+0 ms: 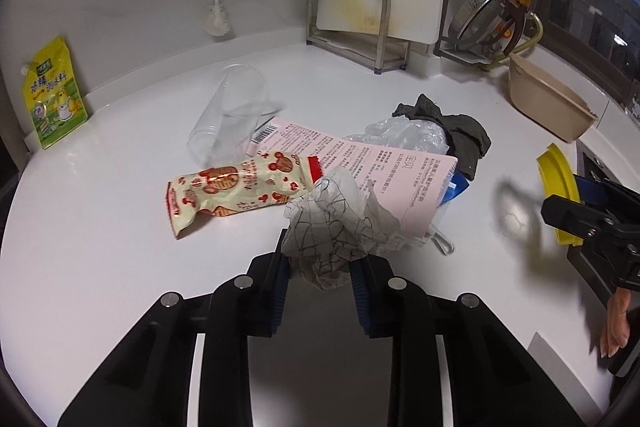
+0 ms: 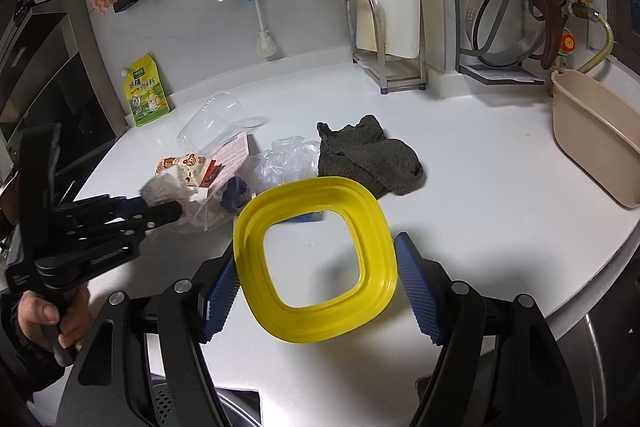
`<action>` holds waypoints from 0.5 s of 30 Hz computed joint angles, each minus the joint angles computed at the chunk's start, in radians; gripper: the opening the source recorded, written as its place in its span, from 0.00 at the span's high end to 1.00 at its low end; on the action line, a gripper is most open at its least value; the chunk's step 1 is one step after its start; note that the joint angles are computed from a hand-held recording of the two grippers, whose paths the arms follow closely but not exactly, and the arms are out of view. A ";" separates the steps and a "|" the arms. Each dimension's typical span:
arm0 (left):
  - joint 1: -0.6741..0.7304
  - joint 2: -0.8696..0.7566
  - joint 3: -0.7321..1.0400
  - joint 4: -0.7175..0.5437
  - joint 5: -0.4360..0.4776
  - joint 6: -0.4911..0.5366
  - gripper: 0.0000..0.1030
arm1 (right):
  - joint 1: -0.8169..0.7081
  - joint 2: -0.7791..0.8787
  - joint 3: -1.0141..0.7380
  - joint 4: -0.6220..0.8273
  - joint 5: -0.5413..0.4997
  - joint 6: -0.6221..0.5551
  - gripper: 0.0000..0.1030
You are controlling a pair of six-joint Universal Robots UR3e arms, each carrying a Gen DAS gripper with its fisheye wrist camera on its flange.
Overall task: Collect trash
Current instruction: 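Grasp the crumpled patterned paper with the left tool while the right tool holds the yellow ring, then carry the paper and yellow ring over the grey bin and open both tools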
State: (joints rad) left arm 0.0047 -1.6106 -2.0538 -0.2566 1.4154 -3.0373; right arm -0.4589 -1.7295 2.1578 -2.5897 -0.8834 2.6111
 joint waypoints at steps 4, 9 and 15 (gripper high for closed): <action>0.034 0.093 -0.053 -0.016 -0.008 0.004 0.73 | 0.006 -0.009 0.011 -0.013 -0.006 0.004 0.31; 0.056 0.241 -0.140 -0.026 0.014 0.013 0.73 | 0.000 -0.067 0.057 -0.021 -0.006 0.002 0.31; 0.054 0.438 -0.258 -0.052 0.044 0.008 0.73 | -0.034 -0.215 0.149 0.028 0.010 0.006 0.31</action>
